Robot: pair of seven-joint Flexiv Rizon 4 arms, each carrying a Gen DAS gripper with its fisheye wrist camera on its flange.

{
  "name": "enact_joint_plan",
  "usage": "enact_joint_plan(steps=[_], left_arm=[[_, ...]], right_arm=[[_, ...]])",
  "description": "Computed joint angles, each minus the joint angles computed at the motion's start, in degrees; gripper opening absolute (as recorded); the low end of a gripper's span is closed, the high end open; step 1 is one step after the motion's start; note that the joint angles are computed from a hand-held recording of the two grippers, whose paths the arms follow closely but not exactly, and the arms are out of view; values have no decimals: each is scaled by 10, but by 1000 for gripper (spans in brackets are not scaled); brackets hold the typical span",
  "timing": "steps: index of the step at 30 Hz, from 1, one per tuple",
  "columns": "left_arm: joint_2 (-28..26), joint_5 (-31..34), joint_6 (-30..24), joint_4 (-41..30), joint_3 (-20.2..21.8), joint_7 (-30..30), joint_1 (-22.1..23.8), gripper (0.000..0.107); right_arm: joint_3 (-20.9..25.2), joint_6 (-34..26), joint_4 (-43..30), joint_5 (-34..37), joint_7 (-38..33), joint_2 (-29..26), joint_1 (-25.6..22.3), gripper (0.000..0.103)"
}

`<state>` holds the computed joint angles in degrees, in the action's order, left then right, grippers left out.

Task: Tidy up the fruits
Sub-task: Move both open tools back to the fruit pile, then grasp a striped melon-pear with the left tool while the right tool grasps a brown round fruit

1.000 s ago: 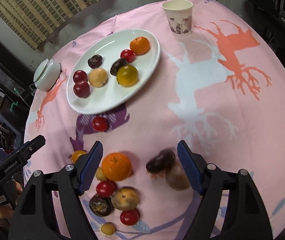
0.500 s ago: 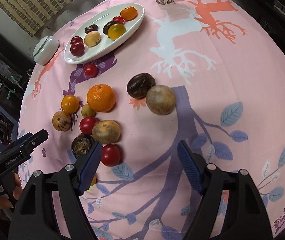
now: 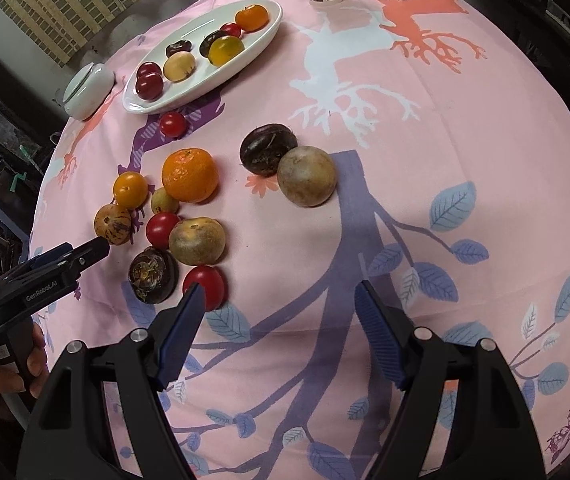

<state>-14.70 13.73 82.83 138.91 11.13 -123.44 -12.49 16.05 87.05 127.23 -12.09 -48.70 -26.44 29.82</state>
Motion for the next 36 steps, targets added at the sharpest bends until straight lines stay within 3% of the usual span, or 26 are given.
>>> enact_joint_plan(steps=[2,5,6,9,13,18,22,23,24,25,28,36], left_arm=[[-14,-14,6,-7,-17,20,11,73],[-32,-77,-17,-8,-69,82,51,36],[-36,-107,-18,-2,-89,103,67,33],[-39,-136,17,17,-92,125,68,30],[-31,-202,58,57,-142,172,112,29],[-28,-263,90,88,-207,211,167,30],[-30,-272,95,88,-198,213,153,30],[-32,-274,99,88,-203,216,158,30],[-33,-277,100,89,-206,216,161,30],[-31,-279,101,91,-208,215,163,30],[-29,-281,88,84,-196,214,152,30],[-34,-264,68,56,-122,199,85,36]], right_arm=[[0,-3,-3,-2,-2,-1,1,77],[-18,-1,-5,-14,0,0,17,77],[-32,1,-5,-23,2,0,30,77],[-34,3,-14,-37,-6,-10,36,77],[-3,-11,-47,-37,-31,-38,22,77],[-15,-27,-76,-45,-39,-60,42,77],[-16,-43,-99,-52,-54,-77,45,70],[0,-43,-107,-45,-66,-86,31,62],[21,-42,-115,-39,-83,-95,15,46],[28,-45,-123,-21,-106,-100,15,40],[6,-45,-121,-37,-90,-96,36,40],[32,-40,-104,4,-103,-79,0,40]])
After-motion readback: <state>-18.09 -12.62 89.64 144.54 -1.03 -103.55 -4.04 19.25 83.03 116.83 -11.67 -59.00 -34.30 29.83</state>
